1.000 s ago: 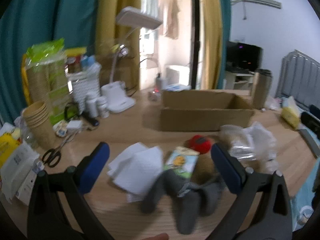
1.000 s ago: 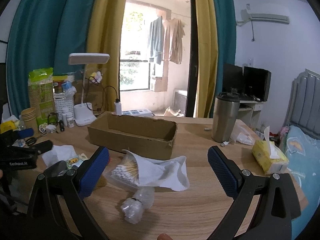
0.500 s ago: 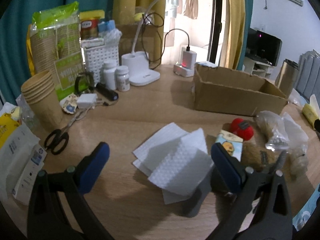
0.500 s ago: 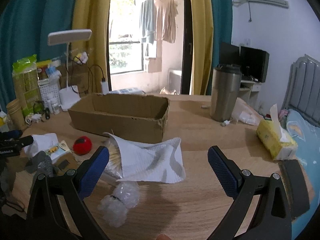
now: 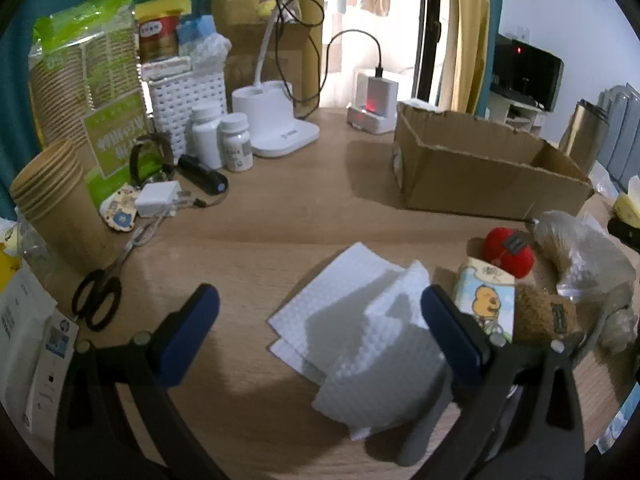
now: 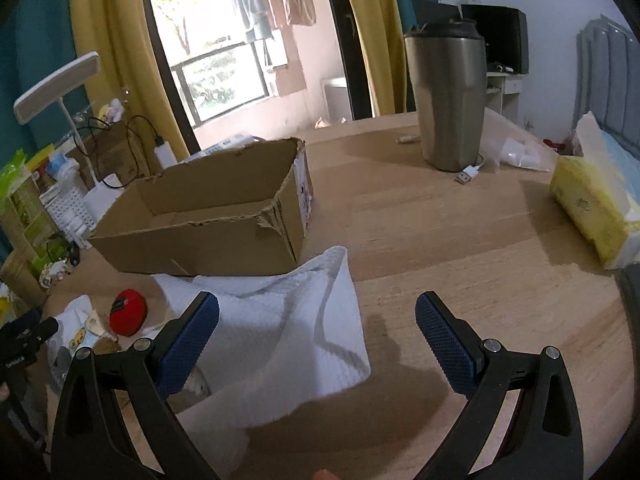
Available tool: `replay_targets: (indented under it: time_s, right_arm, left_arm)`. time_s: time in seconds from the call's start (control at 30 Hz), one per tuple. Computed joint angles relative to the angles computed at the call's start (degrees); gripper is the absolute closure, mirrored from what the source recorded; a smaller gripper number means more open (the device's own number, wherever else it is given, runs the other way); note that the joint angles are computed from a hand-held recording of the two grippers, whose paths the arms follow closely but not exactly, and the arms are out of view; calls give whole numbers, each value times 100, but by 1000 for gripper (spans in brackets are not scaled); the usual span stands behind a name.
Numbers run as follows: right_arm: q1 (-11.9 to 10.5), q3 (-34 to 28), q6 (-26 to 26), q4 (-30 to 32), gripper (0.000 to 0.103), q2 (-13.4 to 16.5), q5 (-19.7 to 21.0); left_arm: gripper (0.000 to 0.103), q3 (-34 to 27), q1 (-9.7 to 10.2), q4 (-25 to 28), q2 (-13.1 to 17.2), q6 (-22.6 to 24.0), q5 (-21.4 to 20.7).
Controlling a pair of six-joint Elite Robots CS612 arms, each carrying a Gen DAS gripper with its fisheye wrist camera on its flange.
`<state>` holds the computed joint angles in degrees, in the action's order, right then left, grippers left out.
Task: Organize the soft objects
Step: 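Reach both tools to the white paper towels and close on them, then lift the white paper towels with both grippers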
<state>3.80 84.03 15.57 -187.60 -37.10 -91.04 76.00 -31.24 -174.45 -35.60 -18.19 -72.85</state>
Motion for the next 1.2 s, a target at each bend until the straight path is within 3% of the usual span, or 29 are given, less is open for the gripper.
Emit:
replay_targets:
  time_s: [0.13, 0.2, 0.37, 0.57, 0.63, 0.7, 0.87, 0.9, 1.0, 1.2]
  right_arm:
    - [-27, -104, 34, 121, 3, 55, 234]
    - [1, -165, -90, 195, 3, 75, 234]
    - [92, -386, -401, 690, 8, 129, 102]
    - [84, -518, -444, 1156, 27, 148, 174]
    - [97, -537, -462, 1226, 54, 151, 136]
    - [116, -584, -443, 1344, 64, 162, 62]
    - [115, -583, -583, 1333, 84, 165, 167]
    - [109, -552, -610, 1294, 92, 152, 163]
    - [121, -526, -657, 1145, 96, 153, 155]
    - [100, -440, -647, 857, 97, 139, 321]
  left_arm:
    - [3, -19, 24, 19, 10, 82, -146]
    - [13, -39, 22, 83, 17, 156, -205]
    - [17, -68, 24, 119, 36, 341, -371]
    - [27, -111, 33, 249, 52, 420, -500]
    - [33, -135, 42, 316, 60, 420, -562]
    - [44, -143, 48, 332, 65, 443, -631]
    - [60, -153, 61, 384, 70, 531, -803]
    - [63, -146, 64, 380, 67, 534, -835]
    - [74, -120, 67, 365, 53, 534, -891]
    - [83, -58, 63, 330, 12, 635, -1110]
